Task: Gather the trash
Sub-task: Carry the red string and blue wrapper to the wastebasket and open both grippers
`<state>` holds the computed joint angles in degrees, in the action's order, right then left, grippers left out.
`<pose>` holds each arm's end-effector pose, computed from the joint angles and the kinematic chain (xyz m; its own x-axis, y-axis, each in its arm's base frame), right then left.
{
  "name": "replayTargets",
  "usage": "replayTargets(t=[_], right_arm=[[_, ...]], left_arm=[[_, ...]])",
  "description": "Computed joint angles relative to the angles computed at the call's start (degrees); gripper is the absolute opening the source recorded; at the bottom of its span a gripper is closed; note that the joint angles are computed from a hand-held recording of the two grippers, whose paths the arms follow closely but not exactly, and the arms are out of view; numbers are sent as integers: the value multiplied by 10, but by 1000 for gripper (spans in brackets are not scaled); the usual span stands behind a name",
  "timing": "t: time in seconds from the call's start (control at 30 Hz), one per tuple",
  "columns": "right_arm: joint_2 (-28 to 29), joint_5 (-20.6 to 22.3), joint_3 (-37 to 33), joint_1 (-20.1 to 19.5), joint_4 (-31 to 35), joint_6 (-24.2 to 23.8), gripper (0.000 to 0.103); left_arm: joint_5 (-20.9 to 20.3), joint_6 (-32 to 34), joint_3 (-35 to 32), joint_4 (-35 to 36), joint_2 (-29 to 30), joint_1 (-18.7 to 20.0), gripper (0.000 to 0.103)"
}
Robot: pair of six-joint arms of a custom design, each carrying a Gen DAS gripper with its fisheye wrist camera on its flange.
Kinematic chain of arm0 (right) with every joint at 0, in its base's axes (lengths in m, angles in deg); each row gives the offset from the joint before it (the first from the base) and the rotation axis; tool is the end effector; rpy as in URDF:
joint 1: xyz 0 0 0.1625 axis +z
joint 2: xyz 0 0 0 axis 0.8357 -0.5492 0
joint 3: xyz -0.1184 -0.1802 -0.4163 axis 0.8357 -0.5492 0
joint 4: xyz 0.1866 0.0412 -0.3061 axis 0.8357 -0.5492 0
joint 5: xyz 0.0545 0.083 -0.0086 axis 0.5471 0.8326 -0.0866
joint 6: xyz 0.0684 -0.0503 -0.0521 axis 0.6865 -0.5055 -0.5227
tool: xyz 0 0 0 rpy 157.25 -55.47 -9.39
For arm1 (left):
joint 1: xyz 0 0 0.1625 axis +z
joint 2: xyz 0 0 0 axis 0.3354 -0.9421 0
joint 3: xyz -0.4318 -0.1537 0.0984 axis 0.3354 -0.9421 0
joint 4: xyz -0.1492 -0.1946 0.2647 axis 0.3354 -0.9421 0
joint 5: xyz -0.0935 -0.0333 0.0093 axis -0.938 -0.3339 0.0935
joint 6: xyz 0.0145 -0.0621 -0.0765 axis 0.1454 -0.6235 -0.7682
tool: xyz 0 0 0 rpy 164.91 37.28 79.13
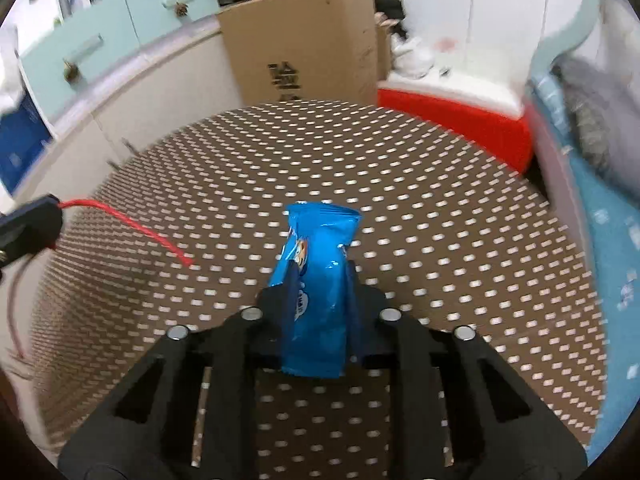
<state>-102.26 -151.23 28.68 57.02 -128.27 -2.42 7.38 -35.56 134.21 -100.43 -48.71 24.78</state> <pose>0.3762 -0.6474 0.2114 -0.7966 -0.3055 0.5216 -0.5280 0.7718 -0.3543 -0.3031 -0.5848 0.3581 -0.7487 0.2138 -0.6275 0.5685 0.6940 -0.4419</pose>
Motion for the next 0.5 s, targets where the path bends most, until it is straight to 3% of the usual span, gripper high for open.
replayTargets(t=[0.2, 0.5], right_arm=[[-57, 27, 74, -7, -59, 7, 12], [-165, 30, 195, -23, -130, 20, 10]], left_arm=[[-5, 14, -13, -10, 10, -9, 10], [-39, 17, -29, -20, 47, -38, 10]])
